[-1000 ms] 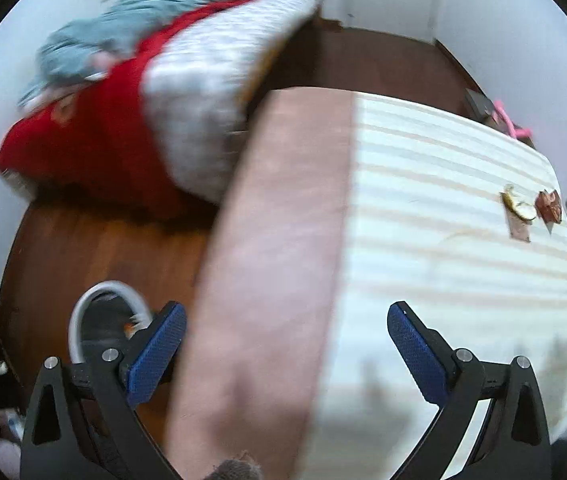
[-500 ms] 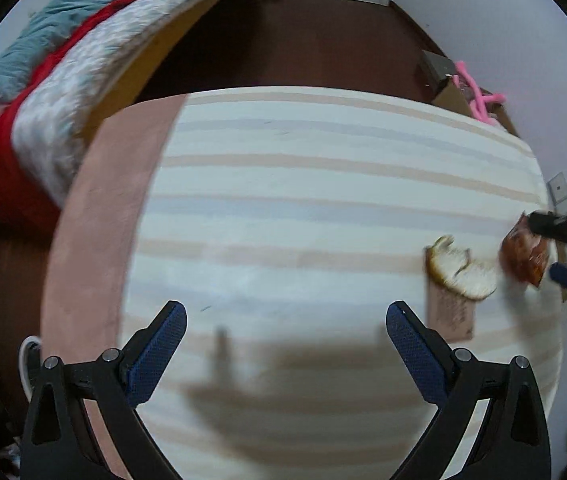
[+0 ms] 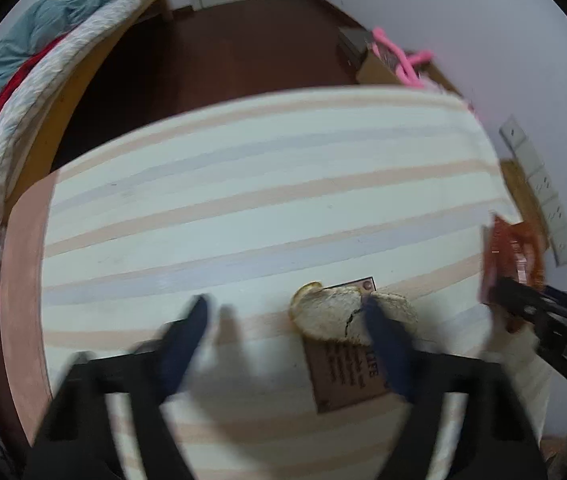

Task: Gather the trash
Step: 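Grasp the brown snack wrapper with the right tool while the left tool grasps the bread crust, then carry the wrapper and bread crust to the trash bin and open both tools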

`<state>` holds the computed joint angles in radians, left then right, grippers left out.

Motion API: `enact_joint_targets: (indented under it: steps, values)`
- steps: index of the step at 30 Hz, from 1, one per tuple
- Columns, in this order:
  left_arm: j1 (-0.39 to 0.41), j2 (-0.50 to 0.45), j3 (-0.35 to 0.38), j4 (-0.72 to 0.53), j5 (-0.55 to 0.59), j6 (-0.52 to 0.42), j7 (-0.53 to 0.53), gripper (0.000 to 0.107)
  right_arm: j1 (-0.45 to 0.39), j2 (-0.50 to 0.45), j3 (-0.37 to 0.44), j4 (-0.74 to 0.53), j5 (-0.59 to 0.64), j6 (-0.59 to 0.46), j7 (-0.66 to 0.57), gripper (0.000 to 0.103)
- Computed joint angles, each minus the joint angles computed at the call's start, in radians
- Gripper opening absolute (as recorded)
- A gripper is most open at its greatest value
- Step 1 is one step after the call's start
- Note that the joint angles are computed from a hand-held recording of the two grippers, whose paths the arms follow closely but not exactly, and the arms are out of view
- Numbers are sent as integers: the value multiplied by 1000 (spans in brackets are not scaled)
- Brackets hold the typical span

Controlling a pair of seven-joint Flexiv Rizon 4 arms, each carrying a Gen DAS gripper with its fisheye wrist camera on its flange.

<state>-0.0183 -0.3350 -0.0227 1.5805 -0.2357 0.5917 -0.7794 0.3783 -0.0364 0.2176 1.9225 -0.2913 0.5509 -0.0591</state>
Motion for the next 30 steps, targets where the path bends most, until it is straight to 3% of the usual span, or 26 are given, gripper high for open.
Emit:
enact_joint_targets:
  steps: [1, 3, 5, 6, 10, 15, 24, 30]
  values:
    - [2, -2, -4, 0, -13, 2, 4, 55, -1, 8, 1, 8, 1, 1, 0, 32]
    - [2, 5, -11, 11, -32, 14, 13, 26, -2, 18, 4, 20, -4, -4, -6, 31]
    - [-11, 19, -6, 25, -14, 31, 7, 11, 3, 24, 10, 23, -18, -17, -3, 31]
    - [-16, 32, -6, 45, -6, 60, 20, 8, 6, 25, 12, 18, -18, -23, -2, 31]
    - [-18, 73, 7, 102, 12, 148, 38, 5, 16, 39, 23, 23, -25, -10, 13, 30]
    - [15, 157, 18, 190, -63, 202, 106, 5, 47, 51, 45, 7, -66, -47, 30, 30]
    - [87, 280, 75, 252, -223, 178, 231, 5, 131, 73, 100, -54, -136, -119, 114, 30]
    - [153, 355, 142, 255, -326, 102, 310, 5, 216, 29, 128, -165, -193, -174, 155, 30]
